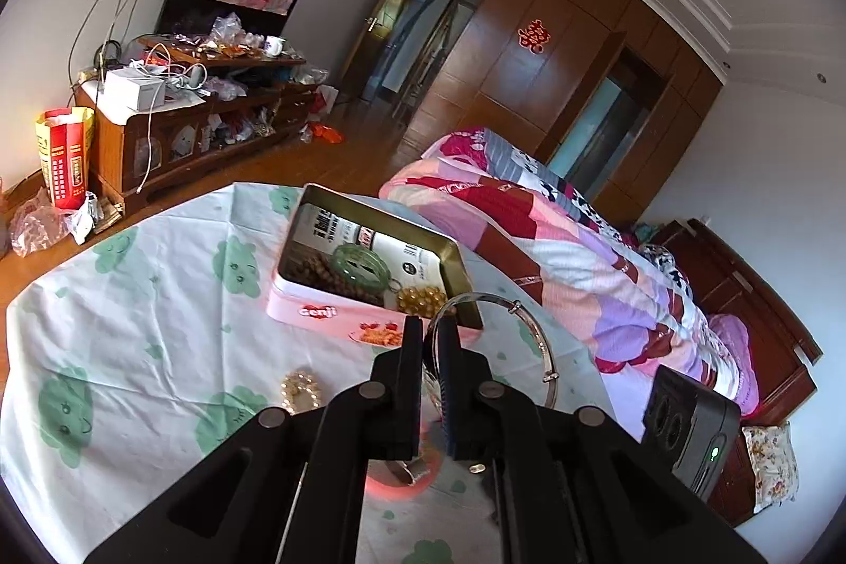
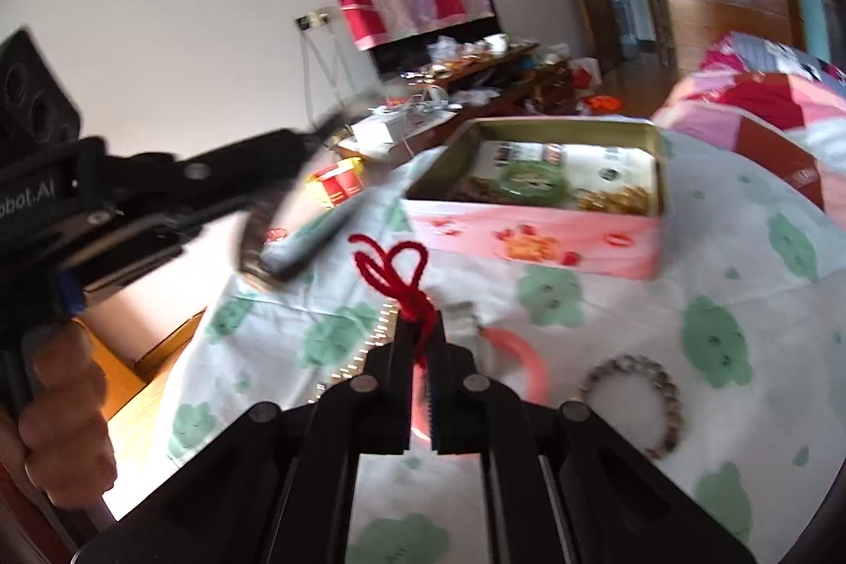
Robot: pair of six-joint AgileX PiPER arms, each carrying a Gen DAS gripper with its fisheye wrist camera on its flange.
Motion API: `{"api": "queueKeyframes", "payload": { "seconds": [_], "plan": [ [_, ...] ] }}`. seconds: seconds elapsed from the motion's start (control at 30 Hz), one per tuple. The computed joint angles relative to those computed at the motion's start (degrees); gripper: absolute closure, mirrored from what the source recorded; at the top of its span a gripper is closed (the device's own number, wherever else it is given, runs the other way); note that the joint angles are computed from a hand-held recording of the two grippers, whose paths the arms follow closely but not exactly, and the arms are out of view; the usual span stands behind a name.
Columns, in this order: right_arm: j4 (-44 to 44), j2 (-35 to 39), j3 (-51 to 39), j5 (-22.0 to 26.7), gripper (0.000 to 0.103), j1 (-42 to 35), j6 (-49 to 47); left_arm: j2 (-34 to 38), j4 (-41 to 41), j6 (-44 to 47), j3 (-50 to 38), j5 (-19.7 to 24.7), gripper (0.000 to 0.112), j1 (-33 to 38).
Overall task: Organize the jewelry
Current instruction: 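Grasp the red string with the right gripper while the left gripper holds the silver bangle, then carry the silver bangle and red string over the pink tin and open both grippers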
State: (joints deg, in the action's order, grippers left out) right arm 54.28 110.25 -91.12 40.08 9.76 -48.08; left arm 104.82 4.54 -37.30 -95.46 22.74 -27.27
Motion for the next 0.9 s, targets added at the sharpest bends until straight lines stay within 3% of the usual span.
{"api": "queueKeyframes", "payload": {
  "seconds": [0.43,0.67,0.9],
  "plan": [
    [1.92,0.52,-4.27,1.86,0.096,-8.26,4.46,3.13,9.46,-6.64,-3.41,3.96,0.108,-0.8],
    [-4.04,4.41,-13.15,4.06,0.096,-10.63,12.73,7.54,7.83,-4.19,-8.43,5.9,0.108,-0.09],
    [-10.82,11.73,-28.19,7.19,0.096,-7.7,19.61,14.57,5.16,0.7,-21.57,10.98,0.108,1.76]
  ]
}}
